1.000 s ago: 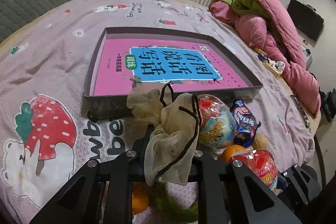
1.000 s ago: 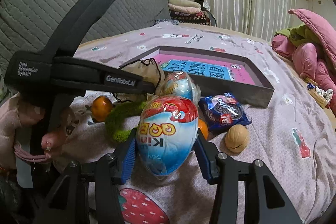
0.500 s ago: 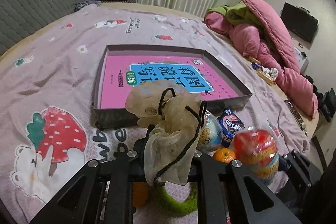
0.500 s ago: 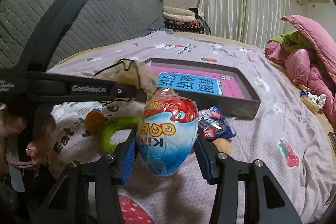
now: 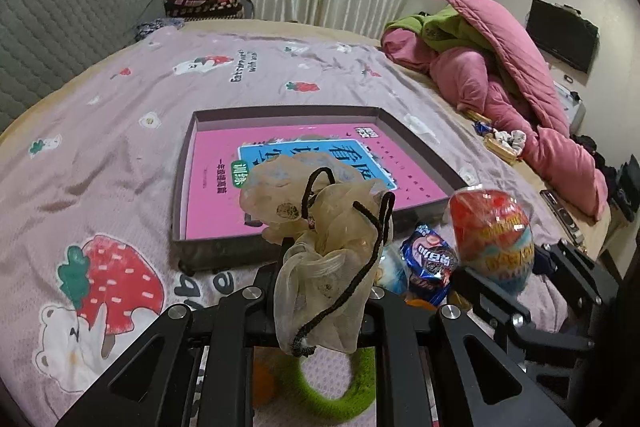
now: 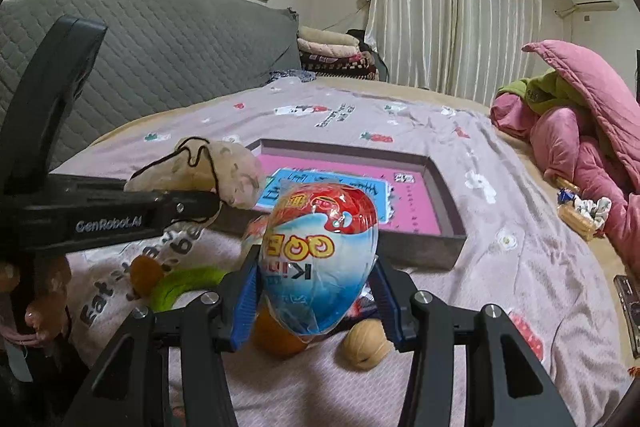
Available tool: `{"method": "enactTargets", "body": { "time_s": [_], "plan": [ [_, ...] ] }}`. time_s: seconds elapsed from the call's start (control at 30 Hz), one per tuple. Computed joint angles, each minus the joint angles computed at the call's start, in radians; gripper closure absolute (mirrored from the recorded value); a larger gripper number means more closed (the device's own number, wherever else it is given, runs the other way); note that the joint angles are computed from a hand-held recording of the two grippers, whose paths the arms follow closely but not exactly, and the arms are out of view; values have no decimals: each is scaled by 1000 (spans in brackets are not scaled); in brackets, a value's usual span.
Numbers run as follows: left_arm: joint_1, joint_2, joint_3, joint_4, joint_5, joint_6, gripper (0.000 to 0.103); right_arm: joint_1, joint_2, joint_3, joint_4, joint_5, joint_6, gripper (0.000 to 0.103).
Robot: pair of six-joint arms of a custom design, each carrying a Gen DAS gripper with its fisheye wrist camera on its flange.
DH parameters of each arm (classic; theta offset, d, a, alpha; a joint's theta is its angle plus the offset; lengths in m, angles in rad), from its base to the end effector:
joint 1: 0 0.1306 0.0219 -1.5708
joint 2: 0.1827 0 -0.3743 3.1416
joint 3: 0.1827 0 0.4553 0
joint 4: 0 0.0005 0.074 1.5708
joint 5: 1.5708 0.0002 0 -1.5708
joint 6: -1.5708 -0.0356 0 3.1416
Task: Organize objects
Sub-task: 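Lift the mesh bag with the left tool while the right tool carries the egg toward the tray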
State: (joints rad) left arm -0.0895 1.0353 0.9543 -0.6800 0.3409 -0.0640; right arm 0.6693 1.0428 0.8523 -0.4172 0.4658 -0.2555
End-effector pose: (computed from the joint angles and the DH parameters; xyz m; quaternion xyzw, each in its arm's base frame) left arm 0.4213 -0.0503 0.3707 0.1361 0.8980 -0.1609 0.3862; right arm 0.3467 0.2532 0.3360 -0.0725 0.8659 0.0180 0.4946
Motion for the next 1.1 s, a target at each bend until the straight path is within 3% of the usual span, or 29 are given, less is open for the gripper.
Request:
{"method": "enactTargets", "body": {
  "time_s": [0.53, 1.1],
  "plan": [
    [-6, 87, 72, 38, -9, 51, 86, -68, 70, 64, 52, -18, 85, 52],
    [5, 193, 151, 65, -49, 40, 86, -139, 152, 125, 64, -77, 126, 52]
  ]
}}
